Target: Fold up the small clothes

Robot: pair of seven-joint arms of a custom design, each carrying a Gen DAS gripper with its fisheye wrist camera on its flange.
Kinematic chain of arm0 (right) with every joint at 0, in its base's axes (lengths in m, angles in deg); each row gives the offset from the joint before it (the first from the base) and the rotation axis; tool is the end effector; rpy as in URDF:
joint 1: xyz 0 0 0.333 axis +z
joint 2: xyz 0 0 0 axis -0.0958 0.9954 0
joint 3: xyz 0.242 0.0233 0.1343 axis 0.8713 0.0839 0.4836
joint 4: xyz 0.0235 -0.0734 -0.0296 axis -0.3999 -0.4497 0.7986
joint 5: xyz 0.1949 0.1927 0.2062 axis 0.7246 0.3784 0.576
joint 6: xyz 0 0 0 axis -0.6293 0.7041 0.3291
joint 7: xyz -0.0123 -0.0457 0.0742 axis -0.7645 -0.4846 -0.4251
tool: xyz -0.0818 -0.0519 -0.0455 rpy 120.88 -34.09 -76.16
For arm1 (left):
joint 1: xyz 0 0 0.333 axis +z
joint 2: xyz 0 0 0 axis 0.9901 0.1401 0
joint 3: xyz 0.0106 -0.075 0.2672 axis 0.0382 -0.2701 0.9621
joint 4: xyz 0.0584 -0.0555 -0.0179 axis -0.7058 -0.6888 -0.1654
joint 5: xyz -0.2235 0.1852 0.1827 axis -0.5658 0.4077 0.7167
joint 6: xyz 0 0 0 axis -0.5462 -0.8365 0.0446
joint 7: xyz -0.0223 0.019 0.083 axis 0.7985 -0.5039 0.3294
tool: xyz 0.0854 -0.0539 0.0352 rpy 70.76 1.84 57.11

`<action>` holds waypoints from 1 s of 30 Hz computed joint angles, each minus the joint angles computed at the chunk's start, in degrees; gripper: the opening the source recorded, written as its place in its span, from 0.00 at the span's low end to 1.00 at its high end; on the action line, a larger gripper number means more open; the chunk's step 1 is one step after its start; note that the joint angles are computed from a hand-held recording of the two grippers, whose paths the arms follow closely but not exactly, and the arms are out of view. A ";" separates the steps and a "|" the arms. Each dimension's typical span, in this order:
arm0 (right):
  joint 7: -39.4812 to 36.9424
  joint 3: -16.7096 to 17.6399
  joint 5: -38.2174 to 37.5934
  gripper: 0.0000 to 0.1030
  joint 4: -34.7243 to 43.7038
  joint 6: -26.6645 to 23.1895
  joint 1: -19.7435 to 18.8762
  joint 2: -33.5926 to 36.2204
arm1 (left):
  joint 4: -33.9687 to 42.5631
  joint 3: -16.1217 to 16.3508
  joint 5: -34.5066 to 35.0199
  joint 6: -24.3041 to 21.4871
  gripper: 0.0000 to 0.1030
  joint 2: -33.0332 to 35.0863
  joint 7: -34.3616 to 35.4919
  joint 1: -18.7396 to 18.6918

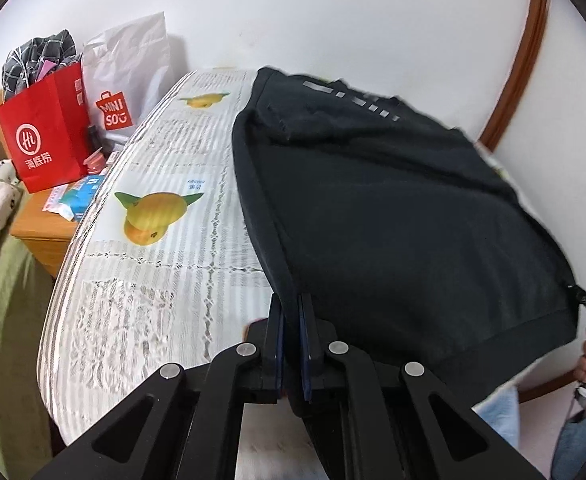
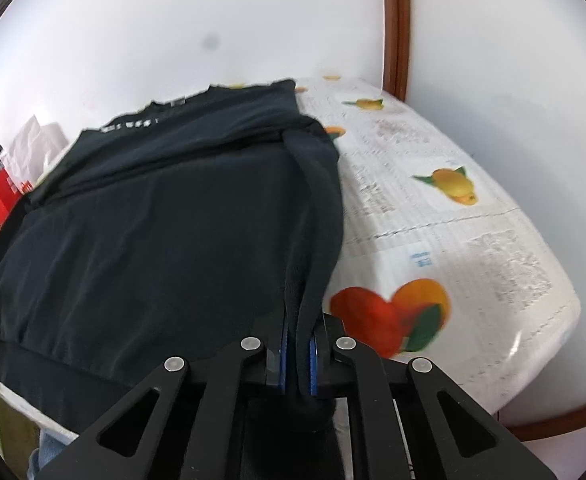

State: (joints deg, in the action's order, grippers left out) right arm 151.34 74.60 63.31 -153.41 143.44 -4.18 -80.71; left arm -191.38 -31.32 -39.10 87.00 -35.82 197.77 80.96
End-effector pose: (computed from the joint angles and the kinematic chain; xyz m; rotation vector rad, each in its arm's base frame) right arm 0.4491 0.0949 0.5332 -1.6496 1.9270 -0.6756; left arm 0.4500 0.0536 0.5186 -1.9296 1.8399 -0.8414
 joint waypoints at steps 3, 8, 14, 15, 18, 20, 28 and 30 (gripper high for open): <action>-1.66 -0.89 1.70 0.07 -1.85 1.32 0.71 -2.93 | -1.28 1.43 -2.96 -0.77 0.06 -3.44 2.74 -1.75; -2.28 0.72 2.18 0.07 -3.41 5.97 -0.98 -5.92 | -0.46 2.68 -4.45 -0.20 0.06 -5.85 4.35 -3.76; -2.17 2.23 3.47 0.07 2.08 9.39 -3.02 -2.06 | 6.12 3.73 -7.09 1.15 0.06 -1.06 5.81 -4.43; -2.44 1.97 3.85 0.07 3.93 9.73 -2.86 -0.58 | 7.17 3.79 -7.83 1.05 0.06 -0.31 6.16 -4.33; -2.74 1.50 3.87 0.07 8.44 9.96 -2.45 2.81 | 11.73 2.95 -9.18 0.85 0.06 3.45 5.81 -3.01; -2.54 1.13 3.08 0.07 12.85 9.39 -2.18 6.14 | 14.59 1.64 -9.10 1.23 0.06 5.99 5.00 -1.55; 0.96 -2.79 -2.18 0.07 31.28 6.04 1.85 20.25 | 31.96 -4.36 -3.80 0.47 0.06 21.16 -1.58 4.75; 1.06 -4.22 -2.29 0.07 37.29 4.54 3.25 24.89 | 36.75 -5.67 -1.77 -0.49 0.06 24.93 -3.72 5.97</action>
